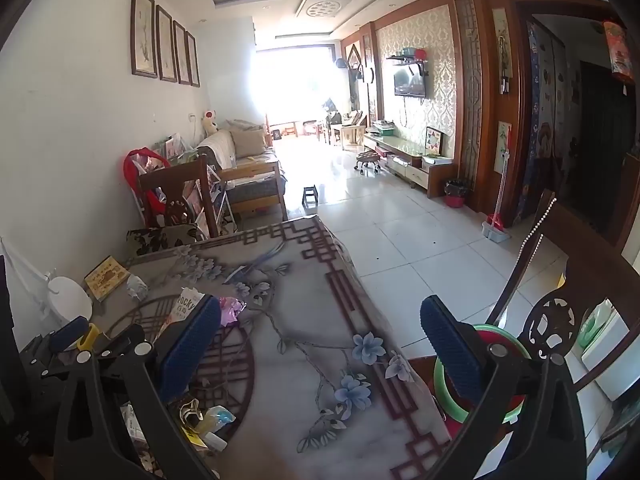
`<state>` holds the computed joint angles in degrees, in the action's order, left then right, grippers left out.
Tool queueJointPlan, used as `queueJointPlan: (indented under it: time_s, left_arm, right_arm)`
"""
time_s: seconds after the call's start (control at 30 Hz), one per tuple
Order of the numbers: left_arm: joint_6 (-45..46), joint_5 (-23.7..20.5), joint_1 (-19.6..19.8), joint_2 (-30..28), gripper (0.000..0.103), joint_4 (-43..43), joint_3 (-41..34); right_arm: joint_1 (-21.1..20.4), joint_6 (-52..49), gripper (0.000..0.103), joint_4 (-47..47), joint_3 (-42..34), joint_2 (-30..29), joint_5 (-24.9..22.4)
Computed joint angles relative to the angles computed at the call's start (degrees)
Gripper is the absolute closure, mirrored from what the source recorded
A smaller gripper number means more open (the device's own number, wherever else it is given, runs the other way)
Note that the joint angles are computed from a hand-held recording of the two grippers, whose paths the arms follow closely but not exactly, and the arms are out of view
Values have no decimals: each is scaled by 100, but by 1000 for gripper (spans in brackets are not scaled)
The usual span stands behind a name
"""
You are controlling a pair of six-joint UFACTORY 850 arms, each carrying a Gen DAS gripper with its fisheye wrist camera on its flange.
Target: Collect trash
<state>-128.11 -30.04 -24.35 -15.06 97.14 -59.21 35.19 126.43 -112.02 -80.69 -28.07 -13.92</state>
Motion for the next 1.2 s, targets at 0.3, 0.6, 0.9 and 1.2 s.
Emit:
queueJointPlan:
  time_s: [0.3,0.6,0.9,1.2]
  left_arm:
    - [-64,-67,7,-54,4,36,32]
    - [57,15,13,-52,4,-14,-30]
    - [-147,85,12,-14,4,217,13]
    - [-162,108,21,0,4,239,5]
  right_arm:
    - [57,-61,7,41,15,-1,-173]
    - [30,140,7,-191,44,5,-163]
    - [36,50,7,-98,53,12,-177]
    - [25,-36,7,-58,69,6,-153]
